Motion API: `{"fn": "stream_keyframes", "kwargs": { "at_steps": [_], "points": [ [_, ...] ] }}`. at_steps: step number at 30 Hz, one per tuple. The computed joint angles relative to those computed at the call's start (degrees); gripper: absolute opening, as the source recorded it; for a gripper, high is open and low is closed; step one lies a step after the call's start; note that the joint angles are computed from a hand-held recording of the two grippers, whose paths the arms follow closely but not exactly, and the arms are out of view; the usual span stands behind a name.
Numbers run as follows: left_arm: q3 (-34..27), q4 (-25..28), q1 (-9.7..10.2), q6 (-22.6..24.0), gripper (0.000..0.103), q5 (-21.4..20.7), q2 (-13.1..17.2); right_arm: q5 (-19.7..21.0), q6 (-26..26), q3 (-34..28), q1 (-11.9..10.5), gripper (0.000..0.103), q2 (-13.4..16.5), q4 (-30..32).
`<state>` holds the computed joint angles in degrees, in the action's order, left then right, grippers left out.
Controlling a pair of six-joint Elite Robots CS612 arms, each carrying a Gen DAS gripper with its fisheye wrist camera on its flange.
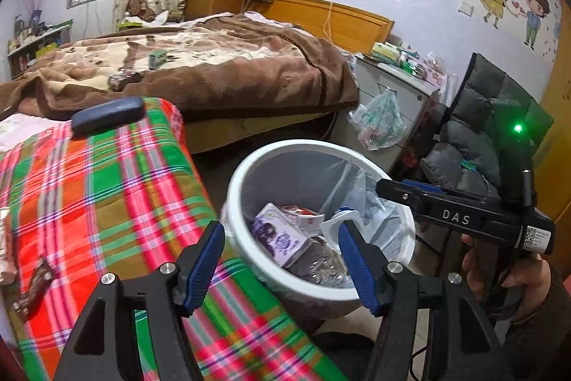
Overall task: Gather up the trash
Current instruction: 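Move both open grippers back toward the remaining items on the table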
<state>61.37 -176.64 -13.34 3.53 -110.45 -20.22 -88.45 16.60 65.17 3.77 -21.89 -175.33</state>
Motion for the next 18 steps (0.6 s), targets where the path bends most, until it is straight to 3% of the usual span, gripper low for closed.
{"fn": "stream_keyframes", "kwargs": {
  "at_steps": [18],
  "points": [
    [8.53,-9.57,4.55,-6.78,0.066,7.20,-3.88,4.90,-4.06,-3.09,2.66,0.048,1.43,-1.77]
  ]
}}
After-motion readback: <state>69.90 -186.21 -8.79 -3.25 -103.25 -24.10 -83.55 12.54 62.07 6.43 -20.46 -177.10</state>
